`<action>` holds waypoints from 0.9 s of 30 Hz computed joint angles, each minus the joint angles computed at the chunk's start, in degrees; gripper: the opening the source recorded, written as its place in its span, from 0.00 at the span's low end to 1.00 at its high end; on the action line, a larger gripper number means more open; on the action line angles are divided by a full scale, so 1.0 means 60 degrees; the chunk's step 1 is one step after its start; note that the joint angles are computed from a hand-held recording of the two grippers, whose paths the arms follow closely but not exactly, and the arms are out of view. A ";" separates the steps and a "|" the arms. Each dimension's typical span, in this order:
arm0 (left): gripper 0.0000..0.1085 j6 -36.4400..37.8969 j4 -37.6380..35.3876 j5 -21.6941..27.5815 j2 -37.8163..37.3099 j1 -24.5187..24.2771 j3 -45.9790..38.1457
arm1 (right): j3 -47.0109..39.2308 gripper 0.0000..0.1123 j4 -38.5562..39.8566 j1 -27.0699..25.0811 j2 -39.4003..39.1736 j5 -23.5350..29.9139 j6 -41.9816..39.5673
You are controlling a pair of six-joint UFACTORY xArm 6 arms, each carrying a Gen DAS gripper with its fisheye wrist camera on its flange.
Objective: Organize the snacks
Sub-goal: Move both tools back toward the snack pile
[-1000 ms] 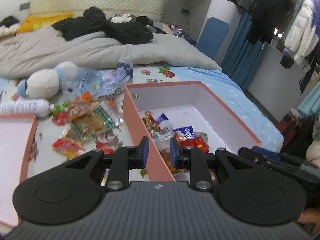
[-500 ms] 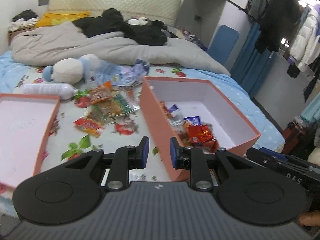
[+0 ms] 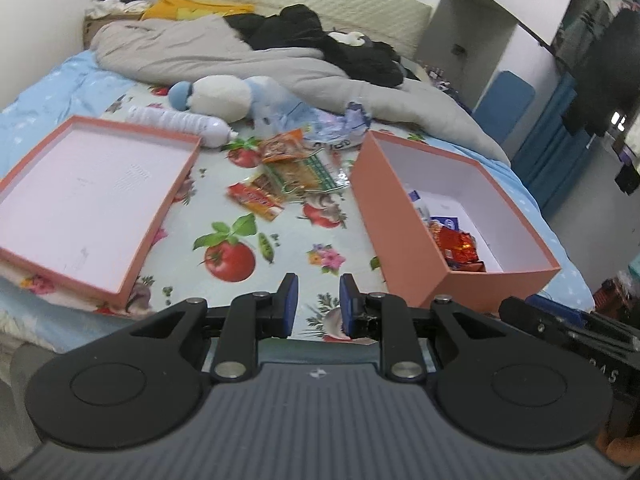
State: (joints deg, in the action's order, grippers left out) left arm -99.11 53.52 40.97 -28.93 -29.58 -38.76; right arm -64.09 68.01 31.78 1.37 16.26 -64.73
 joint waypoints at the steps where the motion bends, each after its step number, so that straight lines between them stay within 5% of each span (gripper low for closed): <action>1: 0.24 -0.0041 0.0005 -0.0013 -0.0074 0.0044 0.0101 | -0.0005 0.42 -0.0003 0.0050 0.0023 -0.0030 -0.0086; 8: 0.24 -0.0245 0.0152 -0.0764 -0.0082 0.0567 0.0532 | -0.0157 0.41 -0.0272 0.0358 0.0389 -0.0453 -0.0257; 16: 0.24 -0.0115 0.0456 -0.2669 0.0701 0.2350 0.0728 | -0.1173 0.41 -0.0320 0.0667 0.1609 -0.0383 -0.0561; 27: 0.32 -0.0159 0.2298 -0.5777 0.4050 0.5327 -0.1451 | -0.4670 0.41 0.0559 0.0913 0.4550 -0.0066 -0.1421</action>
State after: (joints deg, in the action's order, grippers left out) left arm -100.07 67.31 6.31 -4.64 2.38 -47.47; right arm -92.11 71.37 37.25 28.68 15.86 -73.26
